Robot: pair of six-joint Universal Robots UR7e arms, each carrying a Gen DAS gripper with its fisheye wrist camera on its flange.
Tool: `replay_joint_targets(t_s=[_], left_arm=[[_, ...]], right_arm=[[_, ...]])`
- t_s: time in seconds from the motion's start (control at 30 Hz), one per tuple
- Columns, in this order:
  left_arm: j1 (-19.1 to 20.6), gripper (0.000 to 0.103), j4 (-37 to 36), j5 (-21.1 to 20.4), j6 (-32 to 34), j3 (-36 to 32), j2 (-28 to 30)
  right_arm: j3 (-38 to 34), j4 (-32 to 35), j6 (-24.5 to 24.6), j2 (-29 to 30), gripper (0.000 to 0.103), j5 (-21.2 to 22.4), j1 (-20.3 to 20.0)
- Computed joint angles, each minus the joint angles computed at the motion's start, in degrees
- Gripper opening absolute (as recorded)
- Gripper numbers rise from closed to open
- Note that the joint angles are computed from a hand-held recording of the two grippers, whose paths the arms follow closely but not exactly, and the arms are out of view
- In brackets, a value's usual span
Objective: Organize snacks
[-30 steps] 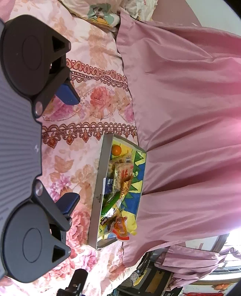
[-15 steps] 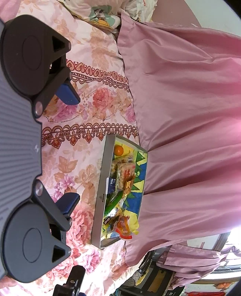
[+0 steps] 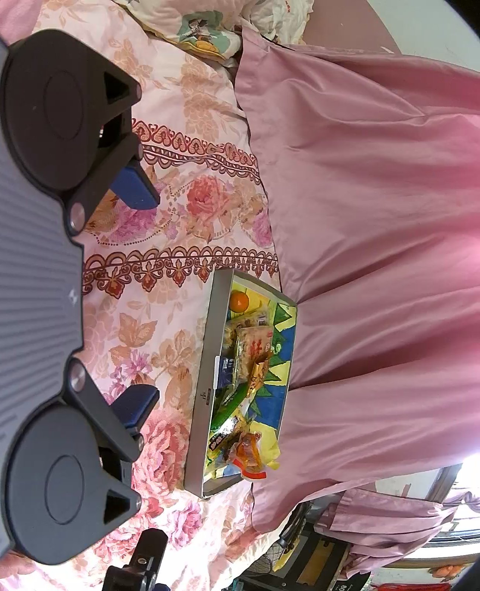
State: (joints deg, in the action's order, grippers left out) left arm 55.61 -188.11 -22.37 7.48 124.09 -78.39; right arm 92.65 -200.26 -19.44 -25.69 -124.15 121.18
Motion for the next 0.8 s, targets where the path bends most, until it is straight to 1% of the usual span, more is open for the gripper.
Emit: replay_joint_targets(t_s=[0.8], left_arm=[[0.2,0.103,0.5,-0.1,-0.5,0.2,-0.3]], right_arm=[[0.0,0.6,0.2,0.1,0.102,-0.1,-0.1]])
